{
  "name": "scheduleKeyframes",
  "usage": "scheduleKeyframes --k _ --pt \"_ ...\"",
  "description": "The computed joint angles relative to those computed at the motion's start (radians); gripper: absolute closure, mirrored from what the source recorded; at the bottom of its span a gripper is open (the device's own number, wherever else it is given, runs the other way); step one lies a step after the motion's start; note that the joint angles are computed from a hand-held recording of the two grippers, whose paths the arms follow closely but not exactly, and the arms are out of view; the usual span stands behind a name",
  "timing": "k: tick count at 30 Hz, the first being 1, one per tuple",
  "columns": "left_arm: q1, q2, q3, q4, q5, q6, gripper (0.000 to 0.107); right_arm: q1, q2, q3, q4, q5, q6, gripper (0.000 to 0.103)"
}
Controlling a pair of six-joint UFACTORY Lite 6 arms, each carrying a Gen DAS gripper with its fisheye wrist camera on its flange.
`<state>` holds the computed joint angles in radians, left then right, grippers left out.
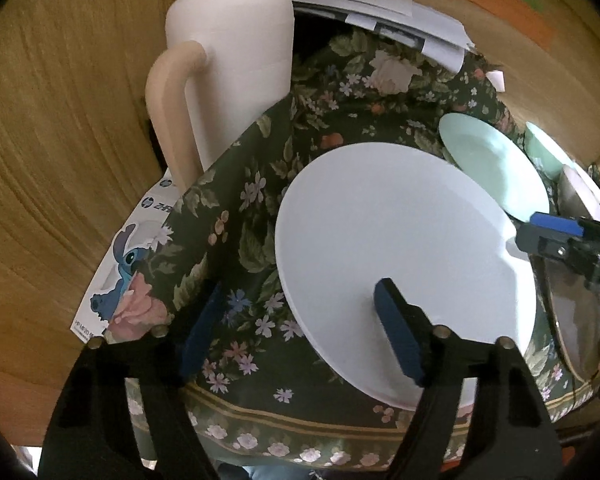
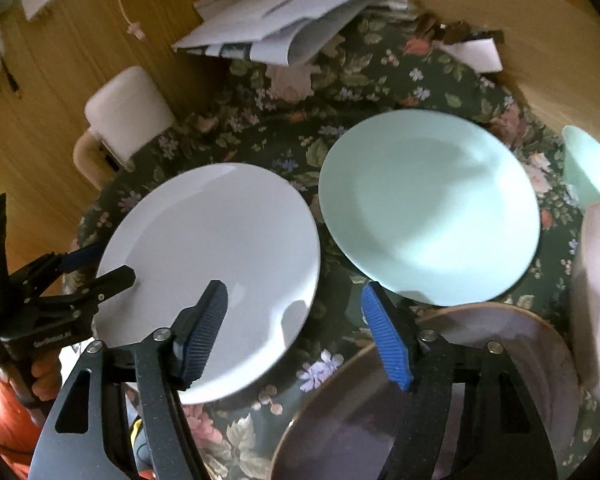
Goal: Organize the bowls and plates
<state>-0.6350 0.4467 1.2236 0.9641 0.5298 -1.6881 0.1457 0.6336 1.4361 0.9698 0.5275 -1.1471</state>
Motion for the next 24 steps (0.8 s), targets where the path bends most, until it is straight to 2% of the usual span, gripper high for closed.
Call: scheduleKeyframes --k 2,8,11,15,24 --pt "0.013 0.002 -0.005 -0.007 -0.025 0.007 0.04 0.009 0.03 0.035 -0.038 0.008 0.037 0.054" --pt "0.039 -0.01 -0.026 0.006 -0.095 -0.001 0.051 0.032 0.085 0.092 -0.099 0.018 0.103 0.069" --pt "0.048 -0.016 -0.03 -0.012 -0.133 0.032 0.058 0.041 0.105 0.108 -0.115 0.021 0.123 0.072" --pt "0.055 -0.008 -0.021 -0.049 -0.177 0.073 0.061 0.053 0.132 0.128 -0.115 0.005 0.15 0.074" --pt "0.051 0.008 0.003 -0.055 -0.156 0.077 0.062 0.06 0.132 0.128 -0.114 -0.012 0.147 0.074"
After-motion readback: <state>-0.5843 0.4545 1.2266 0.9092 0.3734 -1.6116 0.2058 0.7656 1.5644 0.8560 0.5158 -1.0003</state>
